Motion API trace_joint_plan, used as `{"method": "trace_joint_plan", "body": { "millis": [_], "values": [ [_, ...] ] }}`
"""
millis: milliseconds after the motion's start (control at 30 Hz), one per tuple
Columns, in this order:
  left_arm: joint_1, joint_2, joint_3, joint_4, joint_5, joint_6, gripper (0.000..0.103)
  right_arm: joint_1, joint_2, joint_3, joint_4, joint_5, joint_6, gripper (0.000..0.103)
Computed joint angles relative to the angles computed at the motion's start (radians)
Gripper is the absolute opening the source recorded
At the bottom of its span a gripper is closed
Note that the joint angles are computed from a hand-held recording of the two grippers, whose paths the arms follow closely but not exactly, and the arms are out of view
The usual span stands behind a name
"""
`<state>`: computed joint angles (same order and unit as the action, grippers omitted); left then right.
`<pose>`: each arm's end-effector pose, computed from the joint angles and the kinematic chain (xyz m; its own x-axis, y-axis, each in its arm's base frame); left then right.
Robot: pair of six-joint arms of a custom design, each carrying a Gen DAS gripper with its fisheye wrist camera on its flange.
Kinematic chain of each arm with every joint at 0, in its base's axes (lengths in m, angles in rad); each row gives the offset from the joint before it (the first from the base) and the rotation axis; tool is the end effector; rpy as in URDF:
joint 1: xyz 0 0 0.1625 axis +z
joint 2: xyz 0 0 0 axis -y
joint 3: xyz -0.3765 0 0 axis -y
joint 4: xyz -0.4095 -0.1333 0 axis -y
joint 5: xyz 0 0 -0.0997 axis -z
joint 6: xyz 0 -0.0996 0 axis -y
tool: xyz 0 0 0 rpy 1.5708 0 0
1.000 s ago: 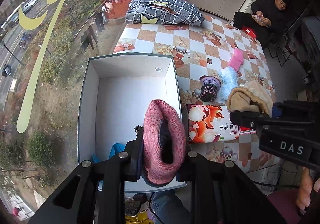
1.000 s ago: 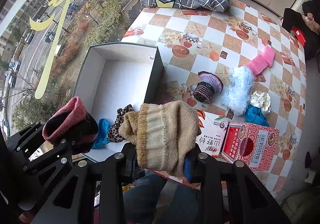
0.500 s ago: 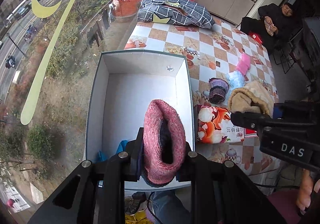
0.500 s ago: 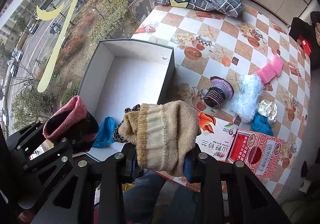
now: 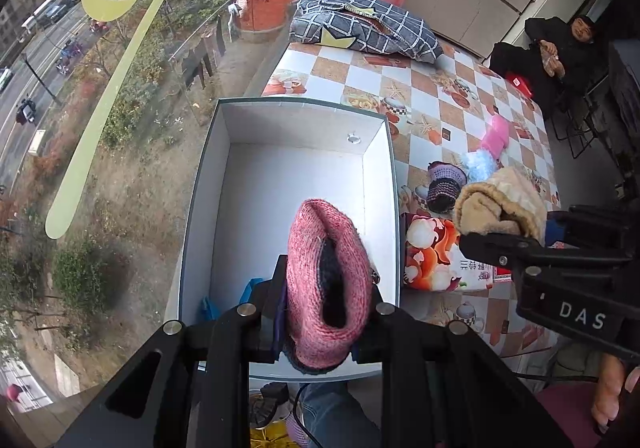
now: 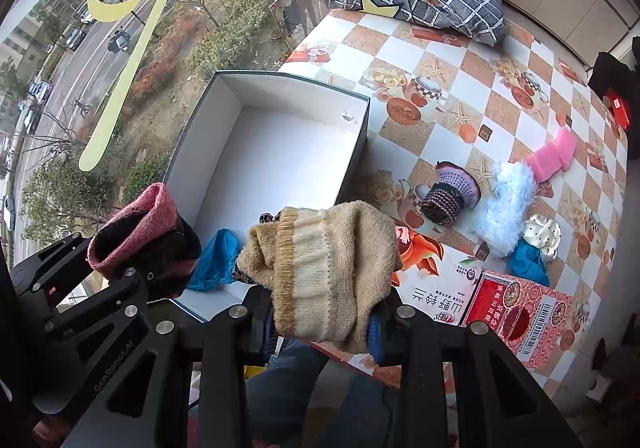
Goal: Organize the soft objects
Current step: 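Carry the pink and beige knit hats over the white box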
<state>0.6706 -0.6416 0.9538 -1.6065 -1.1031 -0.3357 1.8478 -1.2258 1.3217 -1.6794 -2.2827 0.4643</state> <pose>-0.4870 -0.6138 0.1493 -0.6810 0.5355 -0.4994 0.5606 0.8200 0.1149 0.2395 -0.5927 0.4035 -0.7756 0.2527 0.5784 0.0826 0.9491 -0.3039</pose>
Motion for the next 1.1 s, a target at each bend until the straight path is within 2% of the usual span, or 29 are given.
{"method": "trace_joint_plan", "body": {
  "millis": [1100],
  "values": [
    [0.019,0.013,-0.021,0.024,0.001,-0.034,0.025,-0.003,0.051,-0.047,0.004,0.026,-0.061,0.035]
  ]
}}
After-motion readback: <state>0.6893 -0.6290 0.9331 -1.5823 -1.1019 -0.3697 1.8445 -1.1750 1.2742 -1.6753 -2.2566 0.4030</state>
